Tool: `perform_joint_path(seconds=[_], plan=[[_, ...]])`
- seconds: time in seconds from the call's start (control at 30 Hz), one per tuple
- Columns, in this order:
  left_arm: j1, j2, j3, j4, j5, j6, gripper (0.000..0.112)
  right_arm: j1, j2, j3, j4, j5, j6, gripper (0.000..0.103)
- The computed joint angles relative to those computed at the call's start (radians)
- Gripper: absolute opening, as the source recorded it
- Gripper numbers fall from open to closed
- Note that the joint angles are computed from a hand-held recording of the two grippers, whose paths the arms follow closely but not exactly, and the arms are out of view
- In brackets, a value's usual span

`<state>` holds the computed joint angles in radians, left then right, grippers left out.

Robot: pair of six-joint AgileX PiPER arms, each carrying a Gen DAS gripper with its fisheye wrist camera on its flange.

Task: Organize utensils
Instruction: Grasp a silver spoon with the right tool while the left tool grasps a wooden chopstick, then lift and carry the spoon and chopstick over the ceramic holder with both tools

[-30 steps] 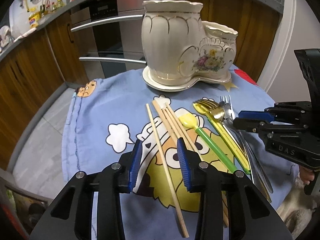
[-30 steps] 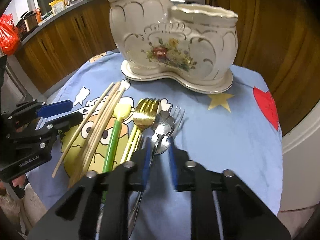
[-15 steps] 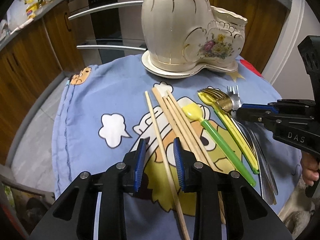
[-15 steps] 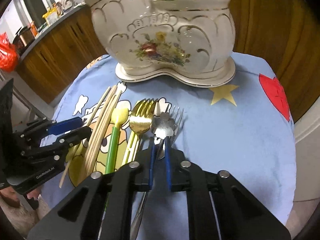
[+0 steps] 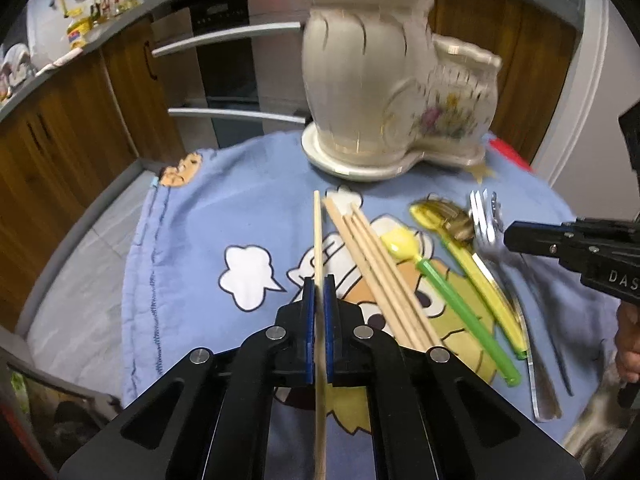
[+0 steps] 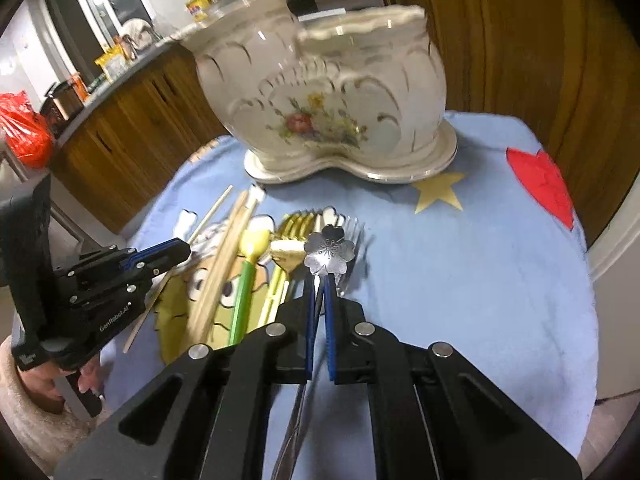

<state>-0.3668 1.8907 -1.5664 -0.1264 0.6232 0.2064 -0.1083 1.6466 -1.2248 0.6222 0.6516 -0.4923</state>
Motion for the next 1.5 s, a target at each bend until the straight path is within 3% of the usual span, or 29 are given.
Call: perform_joint_path(seconds=[0.23, 0.6, 0.83, 1.03, 1.07, 1.1, 1.23, 1.5], plan=[[0.045, -0.078, 0.066, -0.167, -0.062, 0.102, 0.005, 0.011, -0.072, 0.074, 0.042, -0.071, -0.102, 0.003], [0.044, -0.073, 0.067, -0.188, -0.042, 0.135, 0.005, 0.054, -0.024, 0.024, -0.243, -0.003, 0.115, 0.003], [0.049, -0.079, 0.075, -0.206, -0.041, 0.152, 0.005, 0.038, -0.025, 0.016, -0.254, 0.069, 0.127, 0.012], [0.048, -0.086, 0.081, -0.215, -0.044, 0.15, 0.005, 0.087, -0.018, 0.021, -0.338, 0.005, 0.207, 0.014], [0.049, -0.085, 0.079, -0.217, -0.04, 0.151, 0.005, 0.09, -0.018, 0.026, -0.341, -0.011, 0.212, 0.007], [0.051, -0.086, 0.08, -0.221, -0.039, 0.151, 0.005, 0.093, -0.016, 0.028, -0.35, -0.022, 0.221, 0.006], [0.062, -0.108, 0.101, -0.286, -0.059, 0.203, 0.005, 0.056, -0.031, 0.048, -0.211, -0.036, 0.119, 0.003], [0.1, -0.143, 0.068, -0.591, -0.116, 0.408, 0.005, 0.021, -0.174, 0.13, 0.036, -0.183, -0.127, 0.002]])
